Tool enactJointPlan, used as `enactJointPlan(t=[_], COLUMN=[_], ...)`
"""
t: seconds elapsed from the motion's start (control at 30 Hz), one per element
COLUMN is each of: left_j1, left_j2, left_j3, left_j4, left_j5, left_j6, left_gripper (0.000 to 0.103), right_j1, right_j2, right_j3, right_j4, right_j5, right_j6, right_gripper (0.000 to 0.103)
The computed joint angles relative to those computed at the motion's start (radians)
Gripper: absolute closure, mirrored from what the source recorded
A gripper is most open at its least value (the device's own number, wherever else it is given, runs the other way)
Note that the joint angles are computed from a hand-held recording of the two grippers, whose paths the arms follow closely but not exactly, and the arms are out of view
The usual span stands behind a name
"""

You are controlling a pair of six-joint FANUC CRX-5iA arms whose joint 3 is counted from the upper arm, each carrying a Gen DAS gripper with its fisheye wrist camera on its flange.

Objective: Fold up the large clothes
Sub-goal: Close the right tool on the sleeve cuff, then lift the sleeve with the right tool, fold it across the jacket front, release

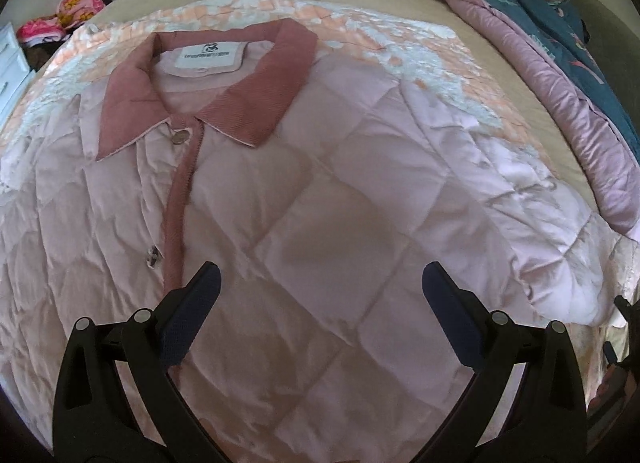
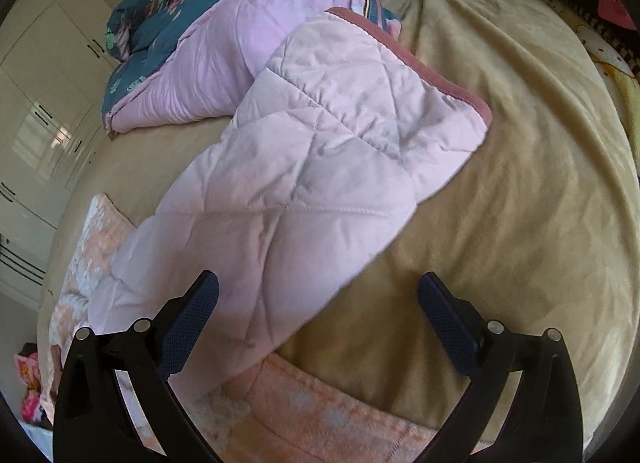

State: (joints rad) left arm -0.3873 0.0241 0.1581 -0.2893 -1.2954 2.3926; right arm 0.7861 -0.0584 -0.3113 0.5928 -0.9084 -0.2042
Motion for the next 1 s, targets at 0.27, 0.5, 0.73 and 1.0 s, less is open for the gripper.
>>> enactJointPlan(t=[0.27, 0.5, 0.73, 1.0], left_j1=[0.056, 0.059, 0.033, 0.014], left_j2=[-0.07, -0.104, -0.144, -0.187], left_j3=[-0.038, -0.016, 0.032, 0.076], left_j4=[0.017, -0.001, -0.032, -0.026], left_j5=[-0.004, -0.044, -0.091, -0.111], left_j6=[-0.068, -0.098, -0.098, -0.13], left_gripper=[0.008, 0.008, 0.008, 0.008], right_j1=[-0.084, -0.062, 0.001, 0.089], right_j2=[0.001, -0.012, -0.06, -0.033], right_j3=[-0.077, -0.062, -0.028, 0.107], right_j4=[0.12, 0.181, 0.344, 0.37], right_j5=[0.167, 0.132, 0.149, 0.115], right_j6=[-0.136, -0.11, -0.022, 0.128], right_gripper=[0.004, 0.077, 0.084, 0.085])
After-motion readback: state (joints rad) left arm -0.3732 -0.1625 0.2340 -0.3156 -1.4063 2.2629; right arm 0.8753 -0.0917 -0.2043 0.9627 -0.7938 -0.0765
